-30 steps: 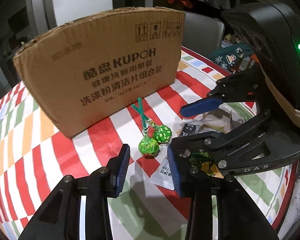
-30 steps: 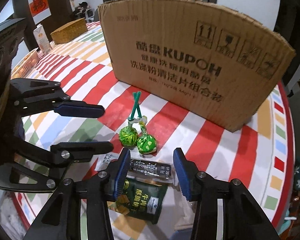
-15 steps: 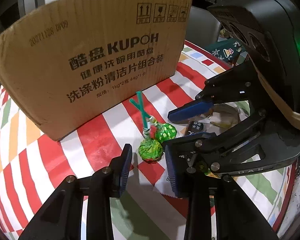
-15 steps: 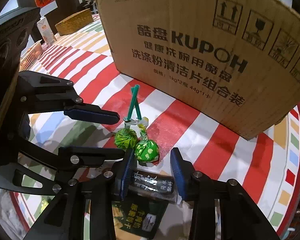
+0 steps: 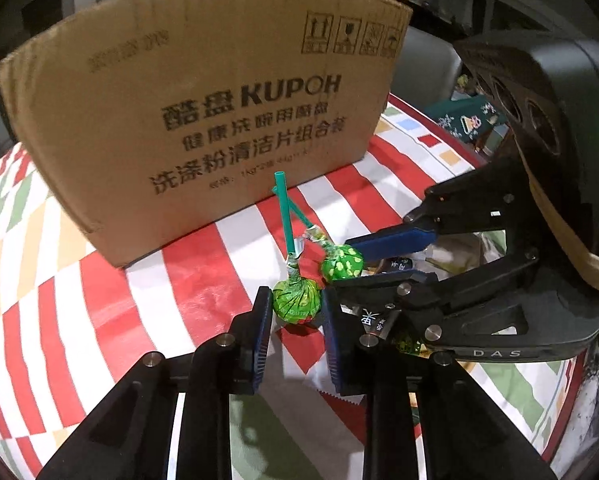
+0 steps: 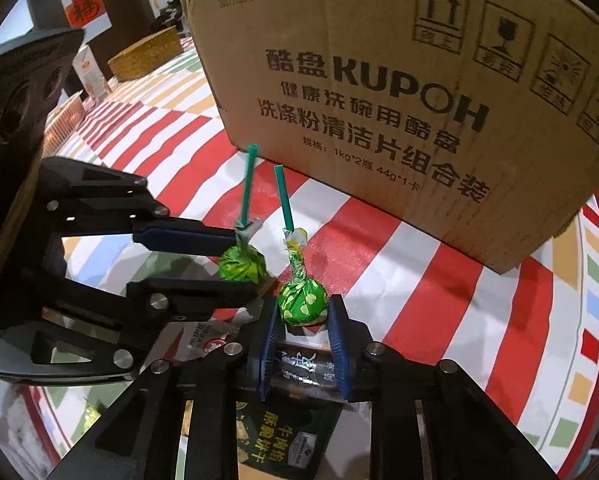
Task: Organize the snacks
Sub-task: 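Carry both lollipops over the box and open both tools to drop them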
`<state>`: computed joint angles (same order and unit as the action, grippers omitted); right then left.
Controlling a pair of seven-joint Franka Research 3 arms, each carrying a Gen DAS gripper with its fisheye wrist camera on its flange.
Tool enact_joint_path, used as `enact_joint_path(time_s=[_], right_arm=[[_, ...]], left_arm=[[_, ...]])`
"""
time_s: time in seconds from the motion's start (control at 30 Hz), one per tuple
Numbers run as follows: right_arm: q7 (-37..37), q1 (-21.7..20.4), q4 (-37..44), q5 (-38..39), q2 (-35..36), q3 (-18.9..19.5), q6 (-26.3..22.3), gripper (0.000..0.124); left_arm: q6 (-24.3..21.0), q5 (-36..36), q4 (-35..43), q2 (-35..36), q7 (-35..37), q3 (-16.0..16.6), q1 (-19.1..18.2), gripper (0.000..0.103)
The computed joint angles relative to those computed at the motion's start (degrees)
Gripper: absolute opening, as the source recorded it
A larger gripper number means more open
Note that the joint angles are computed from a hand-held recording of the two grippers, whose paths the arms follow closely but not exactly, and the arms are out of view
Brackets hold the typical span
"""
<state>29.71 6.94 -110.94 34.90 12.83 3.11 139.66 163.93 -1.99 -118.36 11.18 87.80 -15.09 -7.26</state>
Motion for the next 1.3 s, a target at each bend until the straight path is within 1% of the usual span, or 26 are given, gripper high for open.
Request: enact_joint_path(time_s=[0.07,0.13,0.33,0.5,0.7,0.93,1.13,1.3], right_arm=[[0.1,-0.3,-0.6,1.3,-0.7,0.0,0.2,0.026],[0.0,-0.5,-1.2,2.2,-1.4,-0.1,0.7,0.026],[0.3,-0.8,-3.7,4.8,-4.3,-0.6,2.0,0.026],[-1.3,-0.5,-6.8,7.7,-8.1,-1.1,4.4,0.026],[-3.6,0.4,-9.6,12.2,-12.7,-2.1,7.2,0.026],[-6.4,2.1,-11.2,18.1,-17.2,-3.3,11.1,0.026],[-9.0,3.6,-10.6,22.6,-19.7,-4.4,13.6,0.026],[-9.9,4.2,-8.8,25.0,-20.2,-5.1,14.6,0.026]], left_arm=[[0.9,1.7,-0.8,-0.8,-2.3,0.8,-0.8,0.025],[1.9,4.6,-2.2,-2.3,-6.4,2.2,-1.9,0.025],[2.9,12.9,-3.9,-4.9,-16.6,4.1,-3.5,0.025],[4.9,15.6,-5.4,-6.9,-21.2,4.1,-3.3,0.025],[5.8,25.2,-6.1,-10.0,-31.8,4.9,-3.5,0.025],[6.9,38.1,-4.8,-12.5,-44.9,4.3,-2.1,0.025],[6.3,43.1,-2.5,-14.1,-50.1,3.3,-0.9,0.025],[6.0,45.0,0.7,-13.6,-51.2,3.3,-0.5,0.025]])
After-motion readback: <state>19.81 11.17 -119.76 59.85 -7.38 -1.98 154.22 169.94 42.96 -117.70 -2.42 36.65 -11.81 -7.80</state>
